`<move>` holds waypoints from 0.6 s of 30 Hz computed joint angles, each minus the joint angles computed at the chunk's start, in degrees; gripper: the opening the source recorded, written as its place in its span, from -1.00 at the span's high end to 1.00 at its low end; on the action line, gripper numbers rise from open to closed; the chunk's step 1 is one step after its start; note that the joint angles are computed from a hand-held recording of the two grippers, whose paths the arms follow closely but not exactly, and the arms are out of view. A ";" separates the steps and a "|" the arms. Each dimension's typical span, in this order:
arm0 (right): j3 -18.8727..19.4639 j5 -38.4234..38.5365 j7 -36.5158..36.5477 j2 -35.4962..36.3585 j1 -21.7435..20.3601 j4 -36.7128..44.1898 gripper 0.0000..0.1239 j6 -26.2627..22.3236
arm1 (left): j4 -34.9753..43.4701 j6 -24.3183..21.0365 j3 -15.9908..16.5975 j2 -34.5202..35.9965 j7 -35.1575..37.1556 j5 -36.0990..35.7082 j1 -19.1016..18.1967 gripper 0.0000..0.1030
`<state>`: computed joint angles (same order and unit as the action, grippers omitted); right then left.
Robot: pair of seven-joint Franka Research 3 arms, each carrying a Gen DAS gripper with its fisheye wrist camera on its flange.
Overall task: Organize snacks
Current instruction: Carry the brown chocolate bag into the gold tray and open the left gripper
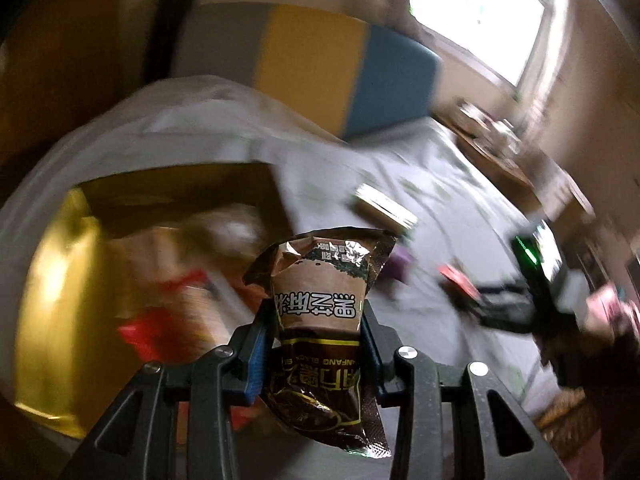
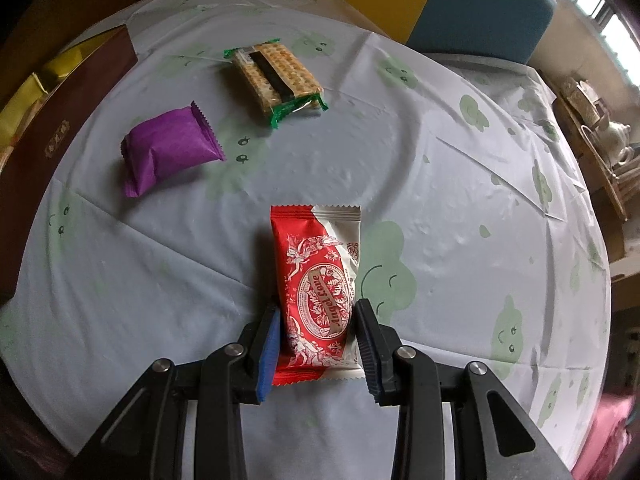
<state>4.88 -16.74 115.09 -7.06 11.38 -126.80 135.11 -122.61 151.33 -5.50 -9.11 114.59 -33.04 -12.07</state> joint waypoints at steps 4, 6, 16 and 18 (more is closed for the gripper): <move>0.08 -0.33 -0.18 -0.14 0.12 0.04 0.41 -0.24 | 0.13 1.82 1.10 0.76 -8.52 4.53 3.81 0.22; 0.08 -0.38 -0.36 -0.15 0.11 0.08 0.41 -0.30 | 0.02 1.62 1.69 1.11 -13.13 6.49 5.69 0.22; 0.17 -1.08 -0.37 -0.01 0.15 0.15 0.41 -0.35 | 0.59 -0.49 1.82 3.63 -19.54 7.78 8.65 0.22; 0.20 -1.13 -0.27 -0.06 0.19 0.11 0.41 -0.38 | 0.61 -0.37 1.12 4.23 -21.42 9.90 8.95 0.19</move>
